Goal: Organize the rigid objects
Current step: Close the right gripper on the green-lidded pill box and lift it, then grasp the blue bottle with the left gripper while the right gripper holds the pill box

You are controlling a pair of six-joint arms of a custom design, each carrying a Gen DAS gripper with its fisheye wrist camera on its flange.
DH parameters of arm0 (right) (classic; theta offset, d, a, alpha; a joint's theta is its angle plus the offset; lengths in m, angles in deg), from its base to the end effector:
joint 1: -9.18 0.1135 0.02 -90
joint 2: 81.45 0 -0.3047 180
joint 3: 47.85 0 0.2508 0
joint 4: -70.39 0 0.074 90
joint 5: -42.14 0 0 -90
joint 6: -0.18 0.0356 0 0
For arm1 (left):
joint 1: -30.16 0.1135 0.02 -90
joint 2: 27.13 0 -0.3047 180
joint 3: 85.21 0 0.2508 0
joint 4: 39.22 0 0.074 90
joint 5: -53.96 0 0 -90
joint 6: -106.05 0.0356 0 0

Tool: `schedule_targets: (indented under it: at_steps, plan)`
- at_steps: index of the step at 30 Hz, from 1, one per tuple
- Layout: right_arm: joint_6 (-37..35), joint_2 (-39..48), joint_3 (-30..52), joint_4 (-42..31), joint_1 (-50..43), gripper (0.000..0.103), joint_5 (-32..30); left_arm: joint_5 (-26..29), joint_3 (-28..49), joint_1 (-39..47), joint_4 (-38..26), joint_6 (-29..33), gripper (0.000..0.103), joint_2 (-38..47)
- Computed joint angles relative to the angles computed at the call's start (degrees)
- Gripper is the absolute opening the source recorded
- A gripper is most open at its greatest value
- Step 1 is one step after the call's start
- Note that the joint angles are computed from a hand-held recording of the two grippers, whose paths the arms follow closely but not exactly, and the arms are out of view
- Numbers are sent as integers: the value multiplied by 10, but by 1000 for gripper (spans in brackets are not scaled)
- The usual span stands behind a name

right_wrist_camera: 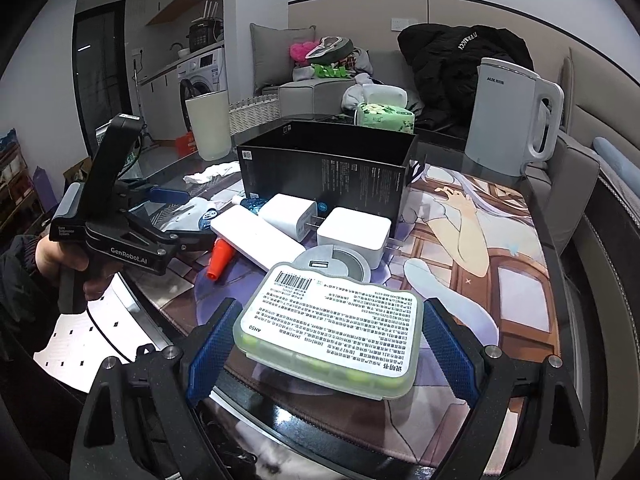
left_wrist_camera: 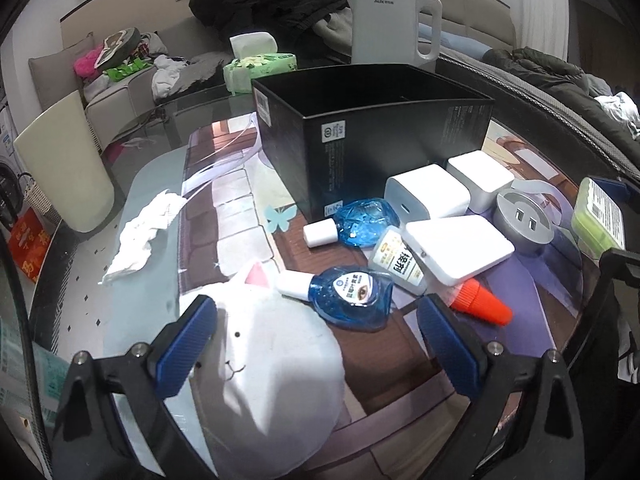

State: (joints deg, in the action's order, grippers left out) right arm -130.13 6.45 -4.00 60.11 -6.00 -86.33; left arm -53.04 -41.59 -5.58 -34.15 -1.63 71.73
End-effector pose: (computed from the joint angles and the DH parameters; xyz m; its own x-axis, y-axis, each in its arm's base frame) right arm 0.2456 -0.0437 0.1609 -0.5040 -0.3881 -0.7716 -0.6179 0.7863 0.0082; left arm 0.2326 -0.1546 0.1255 -0.7174 0.1584 -0.6784 0.1981 0.9800 0.0194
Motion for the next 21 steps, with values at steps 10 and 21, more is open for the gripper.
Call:
schedule_targets:
  at_steps: [10,21]
  plan:
    - [25,-15,8,-12,12,91,2,74,25,34,-14,43,87,3]
    - [50,-16,-2,15,44,91,28,85,1,32,31,59,56,-3]
